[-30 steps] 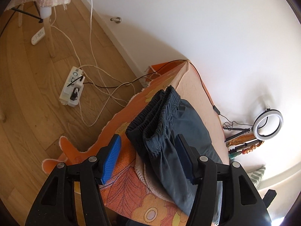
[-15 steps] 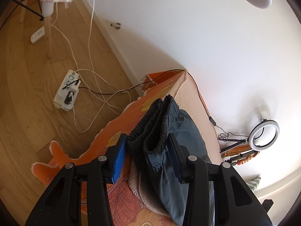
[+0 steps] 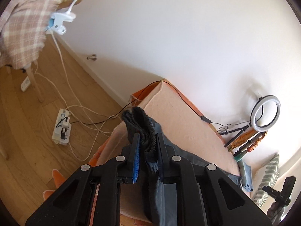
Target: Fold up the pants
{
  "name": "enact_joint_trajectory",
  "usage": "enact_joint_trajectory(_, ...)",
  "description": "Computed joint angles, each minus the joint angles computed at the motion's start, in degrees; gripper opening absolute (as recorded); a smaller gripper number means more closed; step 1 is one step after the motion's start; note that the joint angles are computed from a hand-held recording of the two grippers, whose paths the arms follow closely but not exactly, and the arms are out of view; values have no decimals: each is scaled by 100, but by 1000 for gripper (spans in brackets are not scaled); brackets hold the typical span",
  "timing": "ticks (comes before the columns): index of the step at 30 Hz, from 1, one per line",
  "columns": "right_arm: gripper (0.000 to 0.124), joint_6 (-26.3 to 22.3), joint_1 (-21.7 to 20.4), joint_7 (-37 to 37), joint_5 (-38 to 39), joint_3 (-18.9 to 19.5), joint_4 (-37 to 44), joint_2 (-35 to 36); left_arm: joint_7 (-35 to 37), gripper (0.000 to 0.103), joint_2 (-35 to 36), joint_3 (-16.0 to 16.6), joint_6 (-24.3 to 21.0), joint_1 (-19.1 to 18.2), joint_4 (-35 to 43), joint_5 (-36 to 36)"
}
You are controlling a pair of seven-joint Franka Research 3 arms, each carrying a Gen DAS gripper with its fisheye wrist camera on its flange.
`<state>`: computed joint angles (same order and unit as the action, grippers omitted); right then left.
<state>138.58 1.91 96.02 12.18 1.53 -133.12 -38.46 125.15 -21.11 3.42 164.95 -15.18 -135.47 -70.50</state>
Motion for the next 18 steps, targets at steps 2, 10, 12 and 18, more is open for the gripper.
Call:
enact_joint_trajectory(2, 43, -28, 110, -65, 88, -23, 77, 91, 181, 14, -53, -151, 141, -112, 24, 125)
enact_joint_trajectory(10, 43, -111, 856, -520, 1150, -273, 603, 951, 604, 14, 28, -351, 211, -887, 14, 546)
enact_joint_trajectory(12, 44, -185, 1062, -704, 1548, -341, 816, 1288, 662, 14, 80, -380, 147, -1032, 3, 538)
enact_joint_trajectory(18, 52, -462, 1321, -994, 2710, -374, 1478, 2354, 986, 14, 10, -590, 113, -1405, -136, 612)
